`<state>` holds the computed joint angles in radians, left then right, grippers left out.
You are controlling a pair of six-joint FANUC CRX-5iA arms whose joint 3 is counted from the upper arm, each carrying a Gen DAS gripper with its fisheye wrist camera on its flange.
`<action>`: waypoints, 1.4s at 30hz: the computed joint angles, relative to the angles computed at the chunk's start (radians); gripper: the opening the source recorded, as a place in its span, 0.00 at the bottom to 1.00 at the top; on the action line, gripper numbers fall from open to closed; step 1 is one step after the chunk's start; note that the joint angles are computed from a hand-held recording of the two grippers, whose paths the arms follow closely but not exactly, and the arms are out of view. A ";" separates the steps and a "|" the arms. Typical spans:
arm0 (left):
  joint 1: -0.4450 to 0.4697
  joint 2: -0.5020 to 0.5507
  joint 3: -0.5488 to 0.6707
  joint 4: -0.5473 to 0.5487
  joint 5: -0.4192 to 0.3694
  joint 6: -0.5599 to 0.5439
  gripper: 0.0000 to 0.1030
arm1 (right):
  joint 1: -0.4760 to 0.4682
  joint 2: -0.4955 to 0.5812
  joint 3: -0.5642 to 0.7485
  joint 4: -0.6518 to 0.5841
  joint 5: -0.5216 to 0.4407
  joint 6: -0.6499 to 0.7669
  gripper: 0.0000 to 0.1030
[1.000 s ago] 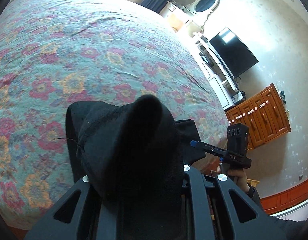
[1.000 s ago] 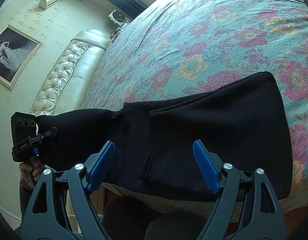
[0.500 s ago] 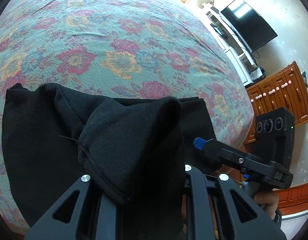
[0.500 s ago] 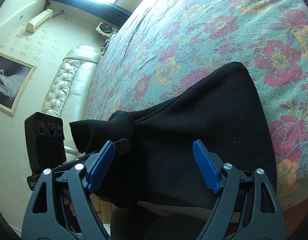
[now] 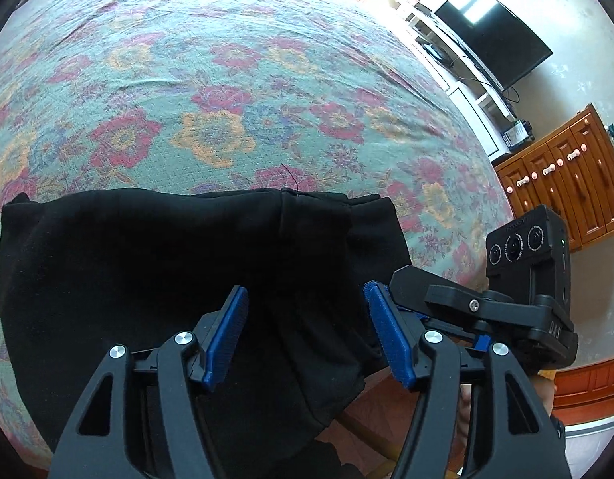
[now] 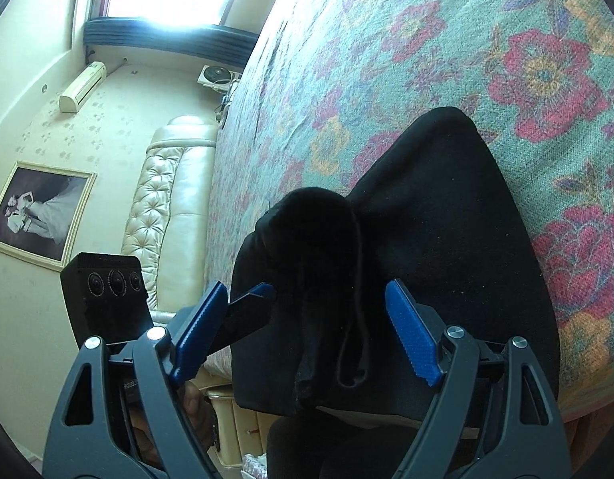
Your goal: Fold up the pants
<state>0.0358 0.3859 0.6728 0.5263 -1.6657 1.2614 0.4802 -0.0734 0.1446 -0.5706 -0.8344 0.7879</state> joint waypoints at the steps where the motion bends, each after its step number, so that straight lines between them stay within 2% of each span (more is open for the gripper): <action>1: 0.010 -0.011 -0.013 0.006 0.004 -0.014 0.62 | -0.001 0.005 0.007 -0.003 -0.013 0.009 0.79; 4: 0.067 -0.064 -0.091 0.054 0.040 -0.048 0.70 | 0.008 0.010 0.012 0.013 -0.022 0.007 0.79; 9: 0.221 -0.187 -0.303 0.152 0.132 -0.068 0.71 | 0.053 0.048 0.068 0.105 -0.099 0.009 0.79; 13: 0.359 -0.275 -0.483 0.212 0.203 -0.081 0.71 | 0.082 0.097 0.136 0.122 -0.174 0.053 0.80; 16: 0.430 -0.308 -0.532 0.199 0.218 -0.070 0.71 | 0.109 0.139 0.187 0.150 -0.224 0.082 0.80; 19: 0.494 -0.340 -0.616 0.290 0.242 -0.099 0.71 | 0.152 0.165 0.210 0.222 -0.249 0.081 0.80; 20: 0.507 -0.339 -0.625 0.305 0.236 -0.095 0.71 | 0.167 0.172 0.211 0.257 -0.247 0.072 0.75; 21: 0.517 -0.333 -0.635 0.325 0.225 -0.096 0.71 | 0.181 0.178 0.213 0.290 -0.252 0.065 0.60; 22: 0.523 -0.329 -0.645 0.340 0.218 -0.095 0.71 | 0.188 0.184 0.216 0.305 -0.262 0.067 0.50; 23: 0.526 -0.327 -0.655 0.350 0.215 -0.091 0.71 | 0.187 0.187 0.219 0.304 -0.271 0.067 0.28; 24: 0.527 -0.324 -0.665 0.362 0.211 -0.089 0.71 | 0.181 0.184 0.212 0.289 -0.267 0.068 0.19; 30: 0.502 -0.321 -0.730 0.445 0.193 -0.084 0.72 | 0.164 0.152 0.204 0.274 -0.226 0.087 0.13; 34: 0.473 -0.318 -0.734 0.459 0.194 -0.078 0.76 | 0.171 0.130 0.200 0.321 -0.219 0.091 0.13; 42: 0.437 -0.321 -0.722 0.442 0.182 -0.057 0.76 | 0.139 0.065 0.127 0.362 -0.219 0.036 0.13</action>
